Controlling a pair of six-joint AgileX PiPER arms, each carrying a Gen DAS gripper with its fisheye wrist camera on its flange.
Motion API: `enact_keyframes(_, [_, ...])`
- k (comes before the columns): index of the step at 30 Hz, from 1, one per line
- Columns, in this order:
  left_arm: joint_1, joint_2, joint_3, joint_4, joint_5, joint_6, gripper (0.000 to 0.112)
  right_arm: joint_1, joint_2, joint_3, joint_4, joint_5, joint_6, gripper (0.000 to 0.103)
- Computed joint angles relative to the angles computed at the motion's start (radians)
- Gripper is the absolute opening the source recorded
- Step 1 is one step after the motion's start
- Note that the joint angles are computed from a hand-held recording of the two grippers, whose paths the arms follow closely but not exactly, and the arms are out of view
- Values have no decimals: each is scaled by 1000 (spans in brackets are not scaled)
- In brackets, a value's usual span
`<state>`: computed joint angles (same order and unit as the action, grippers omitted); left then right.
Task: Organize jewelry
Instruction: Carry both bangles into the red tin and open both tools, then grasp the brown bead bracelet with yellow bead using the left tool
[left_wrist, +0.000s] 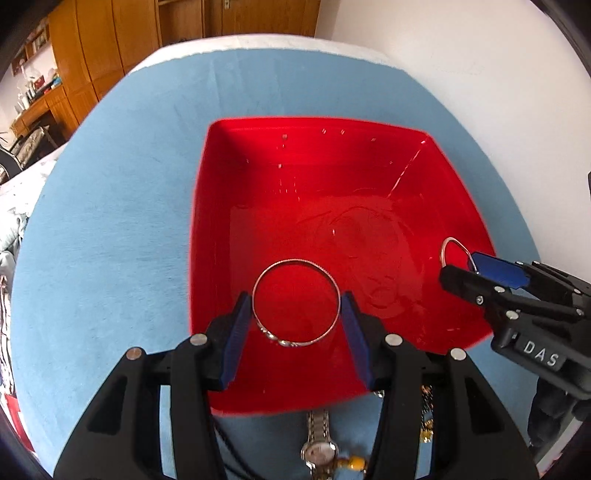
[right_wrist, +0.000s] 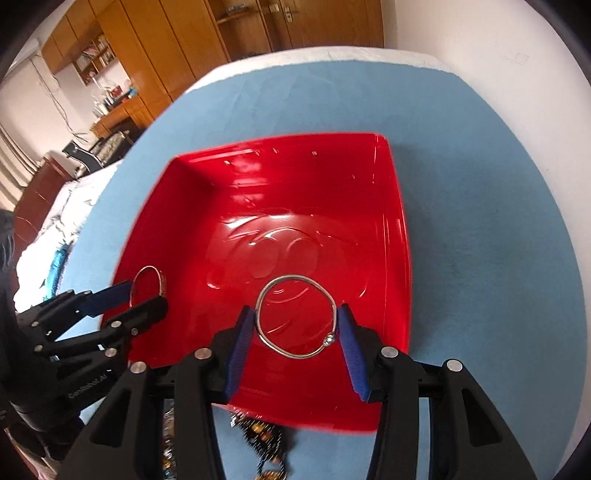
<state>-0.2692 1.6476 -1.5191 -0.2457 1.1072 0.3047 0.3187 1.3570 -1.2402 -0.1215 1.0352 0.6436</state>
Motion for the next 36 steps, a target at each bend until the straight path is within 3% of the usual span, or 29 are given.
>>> enact_keyframes(12, [20, 12, -4, -30, 7, 41, 60, 20, -12, 56, -36, -38, 17, 52])
enact_keyframes(25, [142, -250, 196, -94, 41, 165, 60, 139, -266, 154, -63, -3, 104, 52])
enact_keyframes(36, [333, -425, 402, -122, 83, 329, 60, 360, -389, 290, -96, 76, 297, 51])
